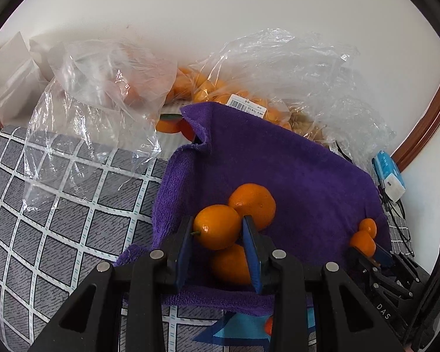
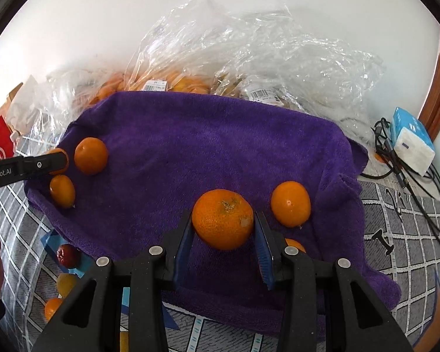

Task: Organize fruits
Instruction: 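Lower both oranges onto the purple towel and open both grippers, then move the right gripper to the yellow-green fruit and grasp it while the left gripper withdraws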

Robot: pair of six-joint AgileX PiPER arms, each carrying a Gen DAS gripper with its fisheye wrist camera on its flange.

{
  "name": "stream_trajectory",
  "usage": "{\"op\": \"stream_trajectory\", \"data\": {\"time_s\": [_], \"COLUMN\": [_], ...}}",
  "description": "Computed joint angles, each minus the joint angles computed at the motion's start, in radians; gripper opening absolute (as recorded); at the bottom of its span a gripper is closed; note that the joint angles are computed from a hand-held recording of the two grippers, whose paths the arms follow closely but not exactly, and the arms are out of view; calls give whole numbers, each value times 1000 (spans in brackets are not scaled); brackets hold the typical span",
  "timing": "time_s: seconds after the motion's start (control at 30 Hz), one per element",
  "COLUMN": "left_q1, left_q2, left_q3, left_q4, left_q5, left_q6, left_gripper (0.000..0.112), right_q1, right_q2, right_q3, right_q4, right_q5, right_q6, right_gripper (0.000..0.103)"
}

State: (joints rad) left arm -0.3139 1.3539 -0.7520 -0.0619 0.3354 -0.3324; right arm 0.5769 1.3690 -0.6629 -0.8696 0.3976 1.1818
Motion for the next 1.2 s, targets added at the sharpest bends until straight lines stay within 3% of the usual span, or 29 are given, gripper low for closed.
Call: {"op": "stream_trajectory", "data": {"time_s": [0.13, 0.2, 0.37, 0.43, 0.5, 0.57, 0.63, 0.8, 0.93, 1.07, 1.2], "left_q1": [8, 11, 26, 37, 26, 5, 7, 42, 69, 112, 164], "left_q2": [6, 7, 5, 10, -3, -46, -99, -236, -351, -465, -549], "left_q3": [-3, 0, 7, -4, -20, -11, 12, 82, 154, 231, 285], "left_q4": [-31, -52, -123, -199, -162, -77, -88, -95, -83, -109, -102], "left_q5": [9, 7, 5, 27, 68, 70, 68, 103, 128, 150, 192], "left_q6": [39, 59, 139, 237, 217, 124, 141, 166, 164, 199, 205], "left_gripper": [32, 32, 32, 40, 45, 49, 56, 57, 57, 57, 57], "right_q1": [-11, 20, 89, 105, 126, 144, 158, 303, 412, 586, 675], "right_q2": [-29, -54, -125, -151, -175, -211, -241, -305, -370, -364, -361], "right_q3": [-3, 5, 24, 27, 29, 38, 46, 58, 79, 81, 93], "right_q4": [137, 82, 35, 46, 49, 68, 81, 3, -26, -81, -74], "right_q5": [-1, 33, 127, 164, 206, 236, 254, 421, 502, 662, 699], "right_q6": [-122, -59, 19, 21, 37, 47, 54, 212, 312, 460, 529], "right_gripper": [41, 49, 52, 52, 52, 52, 52, 52, 52, 52, 52]}}
